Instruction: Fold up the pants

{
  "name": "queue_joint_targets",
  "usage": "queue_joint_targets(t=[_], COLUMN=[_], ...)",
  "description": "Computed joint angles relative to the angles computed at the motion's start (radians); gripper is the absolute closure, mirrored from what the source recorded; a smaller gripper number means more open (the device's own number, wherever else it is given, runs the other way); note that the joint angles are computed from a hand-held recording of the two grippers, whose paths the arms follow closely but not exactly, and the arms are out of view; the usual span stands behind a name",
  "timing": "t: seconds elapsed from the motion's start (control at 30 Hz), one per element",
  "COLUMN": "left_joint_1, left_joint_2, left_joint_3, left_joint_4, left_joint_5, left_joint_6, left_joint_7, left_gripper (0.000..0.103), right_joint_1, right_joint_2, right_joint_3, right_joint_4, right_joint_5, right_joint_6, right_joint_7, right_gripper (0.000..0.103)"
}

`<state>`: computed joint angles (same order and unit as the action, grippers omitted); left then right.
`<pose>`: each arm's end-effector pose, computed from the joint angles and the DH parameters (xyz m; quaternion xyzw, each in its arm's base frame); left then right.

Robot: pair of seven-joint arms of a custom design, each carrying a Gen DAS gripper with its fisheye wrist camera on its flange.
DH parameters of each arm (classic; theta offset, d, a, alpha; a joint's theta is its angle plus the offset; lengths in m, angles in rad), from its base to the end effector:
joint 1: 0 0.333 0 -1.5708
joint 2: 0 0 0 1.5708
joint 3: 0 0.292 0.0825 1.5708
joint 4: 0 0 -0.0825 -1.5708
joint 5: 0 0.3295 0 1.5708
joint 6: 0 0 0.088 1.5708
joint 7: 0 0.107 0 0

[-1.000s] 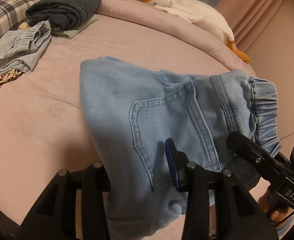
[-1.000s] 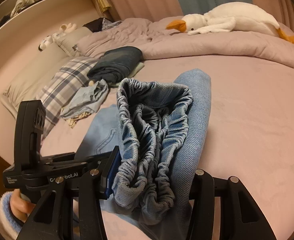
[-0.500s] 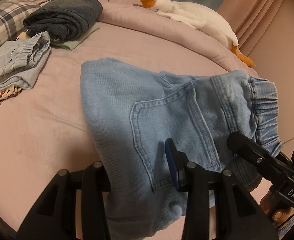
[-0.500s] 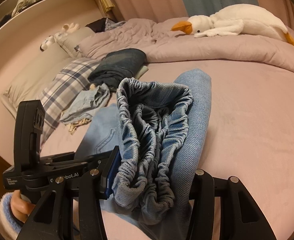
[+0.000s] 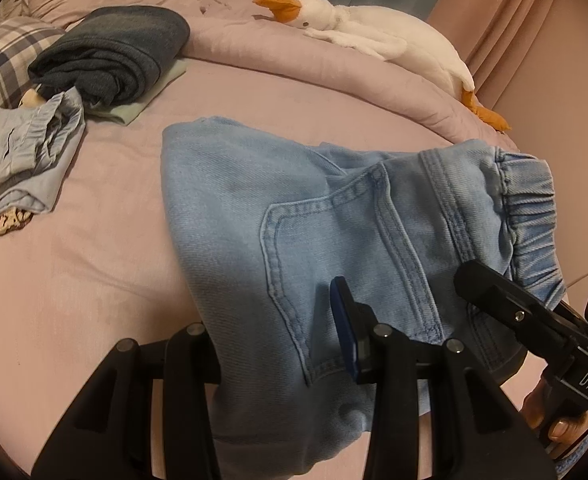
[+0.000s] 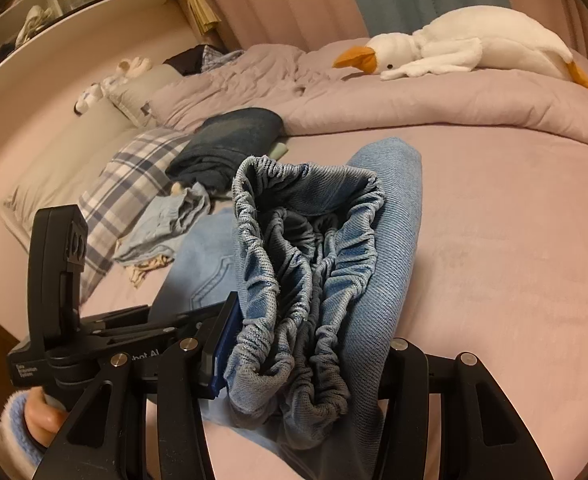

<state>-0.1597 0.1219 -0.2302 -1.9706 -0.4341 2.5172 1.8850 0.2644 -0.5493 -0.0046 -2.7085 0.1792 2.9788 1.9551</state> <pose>0.5281 -0.2082 0.4598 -0.5337 0.8019 -0.2684 0.0127 0.3661 0.0843 0.5012 -0.5480 0.7347 -0.1328 0.3771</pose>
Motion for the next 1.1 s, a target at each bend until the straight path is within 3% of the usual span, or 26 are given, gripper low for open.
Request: queue_joint_targets(t=[1.1], left_joint_1=[-0.006], left_joint_2=[0.127], left_joint_3=[-0.021], left_joint_4=[0.127], left_joint_5=[0.116], left_joint_6=[0.026], left_joint_7=[-0.042], left_gripper=[0.063], right_joint_1=[-0.001], right_joint_2=[0.054], right_joint_3=[-0.029], right_joint_4=[0.003], right_joint_5=[0.017], right_joint_6=[0.084], right_joint_7=[0.012], right_gripper=[0.051])
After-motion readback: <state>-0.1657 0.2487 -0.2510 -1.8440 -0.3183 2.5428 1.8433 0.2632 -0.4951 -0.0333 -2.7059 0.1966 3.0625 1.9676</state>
